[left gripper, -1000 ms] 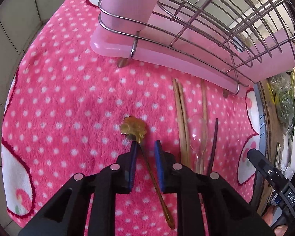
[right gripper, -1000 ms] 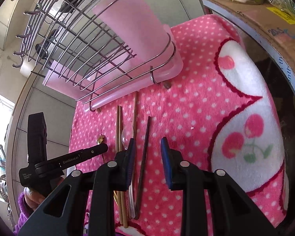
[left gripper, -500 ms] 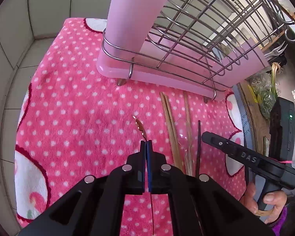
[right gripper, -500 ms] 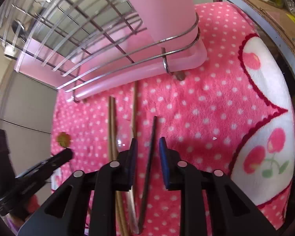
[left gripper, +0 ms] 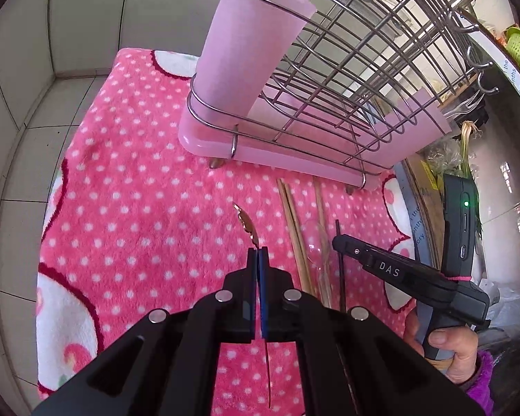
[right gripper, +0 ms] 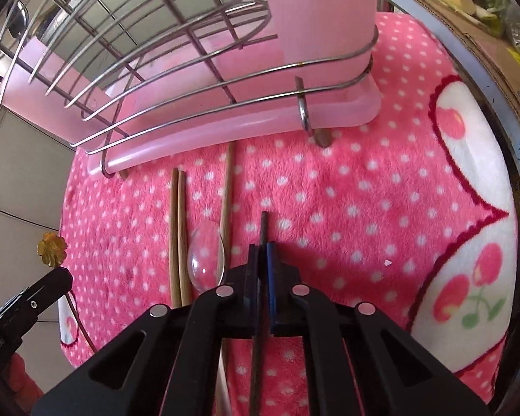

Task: Organize utensils
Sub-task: 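Grasp the gold spoon with the left tool while the right tool grasps a dark chopstick, then lift and drop the gold spoon into the pink cup while the right tool drops the chopstick in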

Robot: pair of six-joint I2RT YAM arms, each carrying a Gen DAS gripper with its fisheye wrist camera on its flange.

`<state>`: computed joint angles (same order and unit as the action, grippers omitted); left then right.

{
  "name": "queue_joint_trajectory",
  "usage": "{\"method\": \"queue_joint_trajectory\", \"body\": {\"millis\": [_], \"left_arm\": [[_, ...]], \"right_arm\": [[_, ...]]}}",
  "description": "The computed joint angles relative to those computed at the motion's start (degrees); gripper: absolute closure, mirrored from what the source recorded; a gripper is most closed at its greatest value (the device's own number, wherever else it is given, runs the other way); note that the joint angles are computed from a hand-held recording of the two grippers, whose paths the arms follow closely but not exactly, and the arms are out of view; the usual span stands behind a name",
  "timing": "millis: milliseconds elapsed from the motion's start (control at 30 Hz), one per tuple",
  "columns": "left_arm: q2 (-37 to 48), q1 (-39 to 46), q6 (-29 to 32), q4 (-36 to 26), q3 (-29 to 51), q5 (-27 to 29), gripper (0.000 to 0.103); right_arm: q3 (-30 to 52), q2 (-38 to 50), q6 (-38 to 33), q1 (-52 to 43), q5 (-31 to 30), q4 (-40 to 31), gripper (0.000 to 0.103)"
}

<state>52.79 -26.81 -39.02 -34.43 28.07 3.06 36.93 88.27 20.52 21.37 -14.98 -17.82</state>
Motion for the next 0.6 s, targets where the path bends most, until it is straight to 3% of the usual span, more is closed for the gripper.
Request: {"method": "queue_joint_trajectory", "body": {"millis": [200, 333, 600], "left_arm": [[-8.2, 1.1, 1.2, -4.6, 1.0, -1.3, 0.102], [-12.7, -1.6, 0.9, -7.4, 3.4, -5.9, 0.102], [-15.9, -6.3, -0.8, -10.4, 10.6, -12.8, 0.102]], "right_arm": [[-7.5, -12.9, -1.8, -6.6, -5.3, 1.6, 0.098], [-10.4, -27.4, -5.6, -11.7, -6.4, -3.4, 0.098], [-5.7, -41.7, -11.3, -25.1, -15.2, -12.5, 0.098]]}}
